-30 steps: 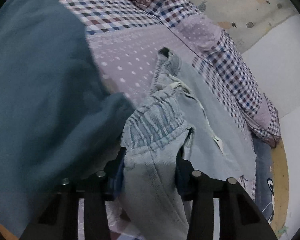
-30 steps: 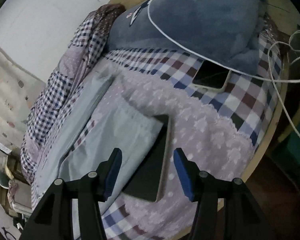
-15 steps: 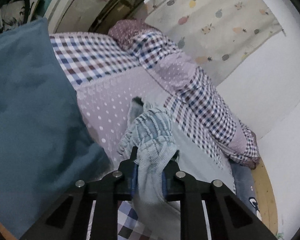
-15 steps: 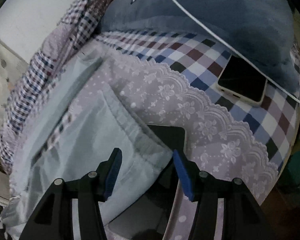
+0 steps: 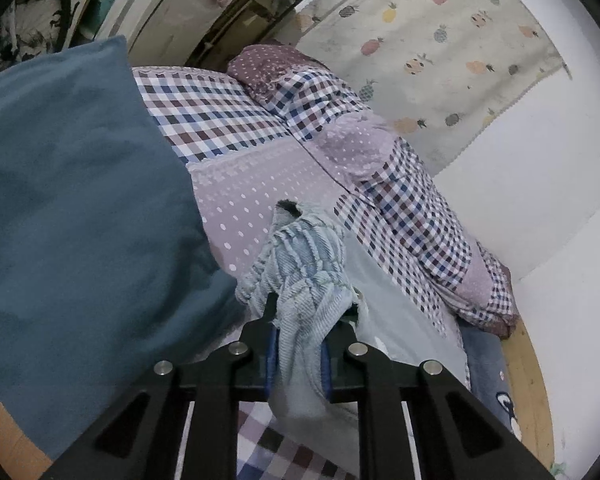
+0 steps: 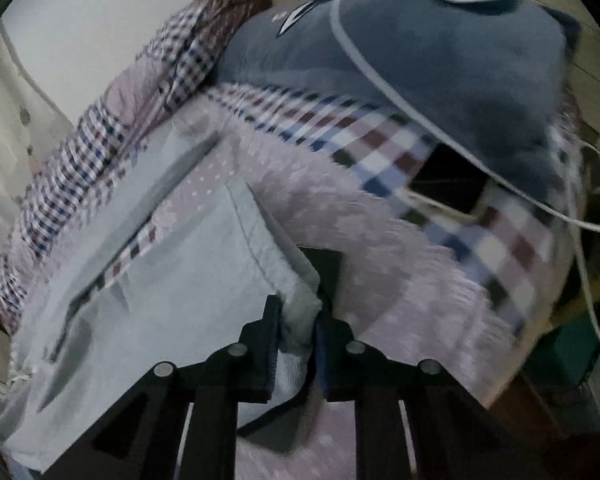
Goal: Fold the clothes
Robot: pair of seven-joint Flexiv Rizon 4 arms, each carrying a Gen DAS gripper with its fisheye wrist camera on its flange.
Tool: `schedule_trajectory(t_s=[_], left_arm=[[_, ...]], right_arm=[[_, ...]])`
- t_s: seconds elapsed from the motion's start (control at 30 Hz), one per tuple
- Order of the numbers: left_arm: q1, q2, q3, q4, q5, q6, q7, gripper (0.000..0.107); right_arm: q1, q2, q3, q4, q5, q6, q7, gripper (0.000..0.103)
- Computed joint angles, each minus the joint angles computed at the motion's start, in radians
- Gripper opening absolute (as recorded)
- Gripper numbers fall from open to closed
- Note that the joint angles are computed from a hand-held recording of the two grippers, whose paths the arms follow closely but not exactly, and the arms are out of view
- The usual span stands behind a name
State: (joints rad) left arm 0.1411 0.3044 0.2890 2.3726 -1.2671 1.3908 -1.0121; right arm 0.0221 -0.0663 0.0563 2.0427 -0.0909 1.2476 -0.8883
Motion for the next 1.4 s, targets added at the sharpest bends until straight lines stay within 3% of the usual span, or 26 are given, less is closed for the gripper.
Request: schedule_trajectory(t_s=[0.17,0.23,0.3,0.37,0.43,0.47,0.5,0.6,0.77,0.9,1.03,1.13,1.17,1.2,1.3,1.4], left_arm=[[-0.012,0.126,-0.003,0.091,0.100,0.019,-0.074,0.015],[0.015,0.150,0.020,0.134,0.203,-0.048,-0.154,0.015],[0.084,0.133,0.056,0.157,0.354,-0.180,-0.241,0.019],[0.105,0.115,0.091,0.162,0.379,-0.281,-0.267,0.023],[0.096,0.126,0.105,0.188,0.311,-0.291,-0.241,0.033],[0.093,0.142,0.104,0.202,0.277,-0.277,-0.225,0.043],[0.080,0.163,0.100,0.216,0.221,-0.246,-0.196,0.054],[0.036,0.217,0.084,0.234,0.089,-0.153,-0.090,0.071],[0.111,0.148,0.106,0.142,0.285,-0.253,-0.058,0.074],[0.219,0.049,0.089,0.047,0.532,-0.418,-0.178,0.074],[0.254,-0.009,0.066,0.003,0.626,-0.521,-0.248,0.073],[0.233,-0.018,0.073,0.020,0.507,-0.507,-0.219,0.056],[0.226,-0.020,0.074,0.026,0.464,-0.504,-0.207,0.038],[0.222,-0.013,0.071,0.034,0.433,-0.493,-0.199,0.030],[0.192,0.027,0.063,0.062,0.321,-0.442,-0.158,0.021],[0.116,0.122,0.067,0.108,0.069,-0.353,-0.014,0.017]], right_arm=[[-0.055,0.204,0.013,0.196,-0.030,0.034,0.106,0.015],[-0.063,0.234,0.005,0.239,-0.011,0.000,0.111,0.015],[-0.038,0.230,-0.022,0.239,0.075,-0.048,0.053,0.015],[-0.028,0.213,-0.030,0.231,0.125,-0.075,0.027,0.017],[-0.038,0.198,-0.017,0.220,0.086,-0.115,0.053,0.018],[-0.044,0.197,-0.009,0.217,0.057,-0.128,0.074,0.022],[-0.049,0.196,-0.002,0.215,0.028,-0.142,0.096,0.023],[-0.065,0.207,0.016,0.214,-0.069,-0.178,0.174,0.032],[-0.068,0.254,0.037,0.217,-0.163,-0.182,0.232,0.033],[-0.046,0.282,0.055,0.197,-0.191,-0.175,0.237,0.034],[0.019,0.303,0.086,0.173,-0.186,-0.130,0.184,0.037],[0.087,0.297,0.119,0.153,-0.192,-0.101,0.102,0.040],[0.110,0.296,0.134,0.151,-0.198,-0.094,0.079,0.042],[0.133,0.292,0.153,0.151,-0.210,-0.088,0.062,0.043],[0.240,0.241,0.209,0.130,-0.244,-0.082,-0.039,0.046],[0.347,0.160,0.258,0.105,-0.297,-0.065,-0.124,0.046]])
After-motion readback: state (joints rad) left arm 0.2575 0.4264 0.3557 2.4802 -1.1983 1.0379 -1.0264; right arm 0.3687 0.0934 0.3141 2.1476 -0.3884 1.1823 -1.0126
